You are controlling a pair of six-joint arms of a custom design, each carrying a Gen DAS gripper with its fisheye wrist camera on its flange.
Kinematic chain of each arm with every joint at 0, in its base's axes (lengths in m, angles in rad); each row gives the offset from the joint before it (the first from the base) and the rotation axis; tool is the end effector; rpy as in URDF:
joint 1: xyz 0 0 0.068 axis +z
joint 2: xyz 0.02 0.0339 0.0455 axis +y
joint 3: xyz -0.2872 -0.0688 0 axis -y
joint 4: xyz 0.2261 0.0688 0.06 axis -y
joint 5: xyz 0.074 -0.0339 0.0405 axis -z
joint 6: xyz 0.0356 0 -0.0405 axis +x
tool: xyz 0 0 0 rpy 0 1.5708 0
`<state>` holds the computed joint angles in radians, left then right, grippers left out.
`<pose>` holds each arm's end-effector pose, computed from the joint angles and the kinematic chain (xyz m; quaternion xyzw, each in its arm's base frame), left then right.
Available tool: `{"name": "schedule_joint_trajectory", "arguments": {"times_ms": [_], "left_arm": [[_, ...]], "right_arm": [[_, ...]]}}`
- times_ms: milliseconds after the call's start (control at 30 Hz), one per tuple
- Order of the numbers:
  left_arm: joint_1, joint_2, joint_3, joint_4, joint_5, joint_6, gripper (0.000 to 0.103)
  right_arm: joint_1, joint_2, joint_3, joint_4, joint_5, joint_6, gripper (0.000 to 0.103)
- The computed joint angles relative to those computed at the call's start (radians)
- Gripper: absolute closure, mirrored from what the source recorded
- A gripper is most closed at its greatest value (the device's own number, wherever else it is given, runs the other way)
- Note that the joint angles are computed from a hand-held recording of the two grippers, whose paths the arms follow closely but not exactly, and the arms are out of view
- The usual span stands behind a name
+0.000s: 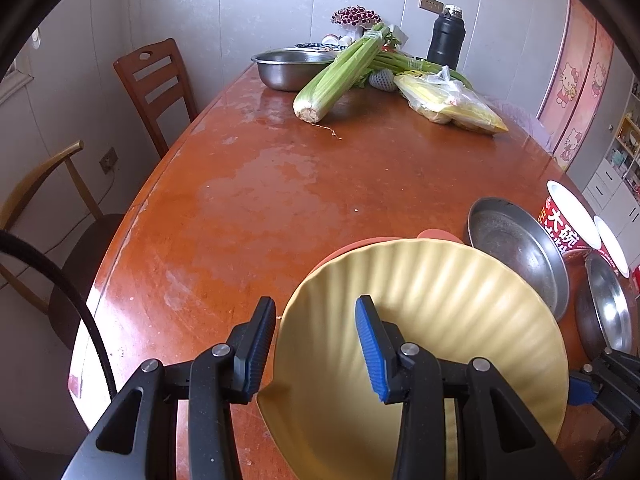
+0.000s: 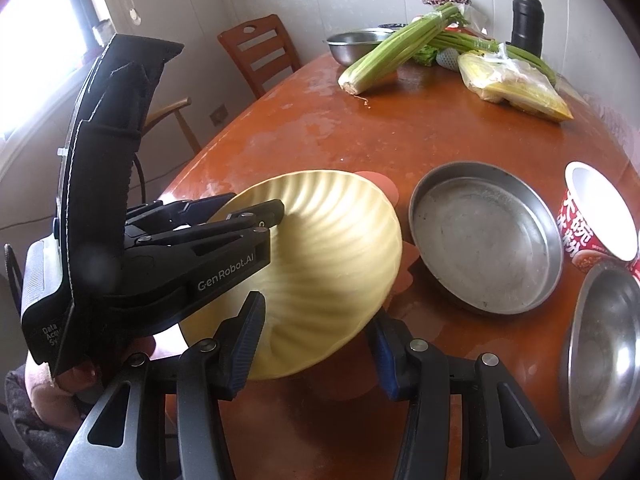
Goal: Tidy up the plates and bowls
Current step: 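Carry the yellow shell plate over the orange plate and lower it on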
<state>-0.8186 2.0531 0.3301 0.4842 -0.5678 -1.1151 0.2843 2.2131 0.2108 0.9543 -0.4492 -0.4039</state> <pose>0.1589 -0.1418 0.0370 -0.1856 0.9296 0.0263 0.3175 0.1924 0.0723 0.0211 -0.3719 0.8671 0.1997 0.2643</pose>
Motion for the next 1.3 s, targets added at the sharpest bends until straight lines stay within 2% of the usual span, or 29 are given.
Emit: {"name": "schedule_joint_trajectory", "arguments": {"times_ms": [100,267,400,533,1033,1300], "left_arm": [[0.006,0.008,0.014,-0.026,0.006,-0.001,0.062],[0.011,0.014,0.018,-0.035,0.010,-0.002,0.062],[0.014,0.019,0.020,-0.034,0.009,-0.002,0.062],[0.020,0.022,0.023,-0.053,0.003,-0.011,0.062],[-0.012,-0.040,0.002,-0.096,-0.003,-0.059,0.061],[-0.096,-0.120,0.012,-0.213,-0.056,-0.141,0.061]], "right_arm": [[-0.010,0.002,-0.016,0.035,0.013,-0.006,0.051],[-0.031,-0.005,-0.010,0.017,0.009,-0.016,0.051],[-0.015,0.002,-0.048,0.086,0.026,-0.037,0.051],[-0.077,-0.033,-0.008,-0.028,-0.043,-0.052,0.051],[-0.095,-0.025,-0.023,-0.007,-0.049,-0.084,0.051],[-0.102,-0.012,-0.029,-0.001,-0.068,-0.095,0.051]]}}
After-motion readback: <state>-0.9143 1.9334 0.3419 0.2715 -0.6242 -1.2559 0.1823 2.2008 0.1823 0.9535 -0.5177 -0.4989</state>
